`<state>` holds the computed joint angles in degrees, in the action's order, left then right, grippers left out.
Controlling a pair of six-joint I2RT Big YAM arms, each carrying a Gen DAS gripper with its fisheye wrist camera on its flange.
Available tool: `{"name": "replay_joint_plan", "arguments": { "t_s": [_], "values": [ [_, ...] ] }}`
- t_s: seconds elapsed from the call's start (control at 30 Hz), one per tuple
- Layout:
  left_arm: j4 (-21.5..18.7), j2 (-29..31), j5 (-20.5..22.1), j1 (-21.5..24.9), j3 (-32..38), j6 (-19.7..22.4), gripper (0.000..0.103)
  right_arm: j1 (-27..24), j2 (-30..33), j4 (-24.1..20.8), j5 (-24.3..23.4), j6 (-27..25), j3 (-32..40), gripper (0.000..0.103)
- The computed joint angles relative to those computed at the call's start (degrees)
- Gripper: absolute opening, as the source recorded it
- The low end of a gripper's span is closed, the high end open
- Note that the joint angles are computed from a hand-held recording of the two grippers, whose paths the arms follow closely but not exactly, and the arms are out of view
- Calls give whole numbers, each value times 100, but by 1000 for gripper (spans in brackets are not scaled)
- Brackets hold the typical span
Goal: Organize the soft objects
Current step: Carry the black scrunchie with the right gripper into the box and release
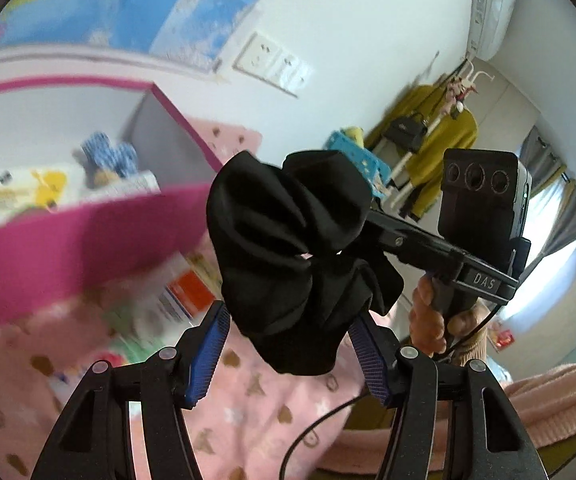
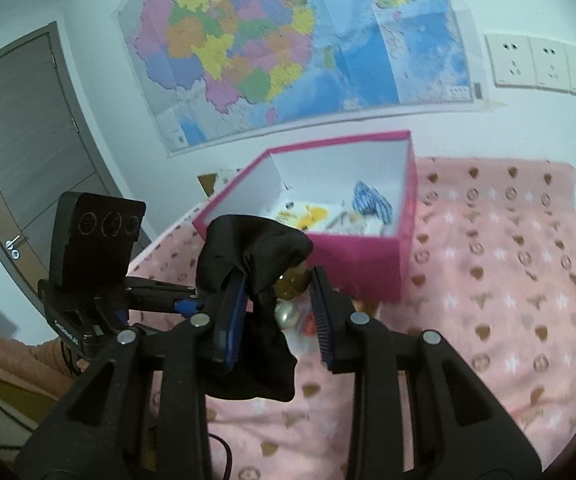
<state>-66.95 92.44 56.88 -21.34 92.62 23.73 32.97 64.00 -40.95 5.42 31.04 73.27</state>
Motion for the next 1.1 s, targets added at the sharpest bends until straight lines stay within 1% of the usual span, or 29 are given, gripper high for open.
{"name": "replay_joint_plan", "arguments": {
  "t_s": [0.13, 0.2, 0.27, 0.33, 0.43, 0.47, 0.6, 0.67, 0.73, 0.77, 0.9, 0.93, 0.97, 1.0, 1.03, 1.07, 1.1],
  "values": [
    [295, 57, -114, 82, 213, -246, 60, -202, 288, 121, -238, -197, 259, 33],
    [463, 121, -242, 99, 368, -420, 59, -336, 461, 181, -422, -275, 421, 33],
    [590, 204, -375, 100, 522, -565, 58, -462, 653, 172, -501, -394, 621, 34],
    [662, 357, -526, 103, 785, -733, 56, -556, 823, 174, -547, -455, 793, 34],
    [711, 578, -718, 135, 1104, -870, 55, -711, 1145, 141, -647, -510, 1112, 34],
    [704, 701, -844, 143, 1283, -921, 55, -771, 1267, 119, -710, -520, 1229, 34],
    [566, 1107, -1106, 160, 1868, -1081, 54, -993, 1726, 8, -943, -549, 1655, 34],
    [490, 1297, -1242, 162, 2131, -1140, 54, -1077, 1972, -84, -974, -552, 1882, 34],
    [420, 1475, -1446, 151, 2378, -1181, 54, -1163, 2195, -180, -1083, -532, 2079, 34],
    [395, 1573, -1554, 147, 2509, -1192, 54, -1192, 2307, -227, -1065, -532, 2178, 34],
    [105, 1992, -1858, 140, 3076, -1240, 54, -1310, 2718, -453, -1123, -493, 2546, 35],
    [66, 2048, -1930, 133, 3145, -1258, 54, -1330, 2836, -561, -1115, -479, 2663, 37],
    [37, 2103, -2019, 122, 3216, -1282, 54, -1338, 2922, -644, -1078, -452, 2749, 42],
    [73, 2161, -2304, 93, 3276, -1397, 55, -1342, 3037, -791, -989, -443, 2880, 44],
    [93, 2183, -2492, 68, 3295, -1471, 58, -1344, 3131, -919, -908, -449, 2992, 50],
    [68, 2237, -2710, 43, 3358, -1533, 59, -1329, 3254, -1144, -710, -467, 3165, 54],
    [33, 2294, -2809, 34, 3410, -1550, 59, -1309, 3326, -1293, -539, -493, 3276, 54]
  ]
}}
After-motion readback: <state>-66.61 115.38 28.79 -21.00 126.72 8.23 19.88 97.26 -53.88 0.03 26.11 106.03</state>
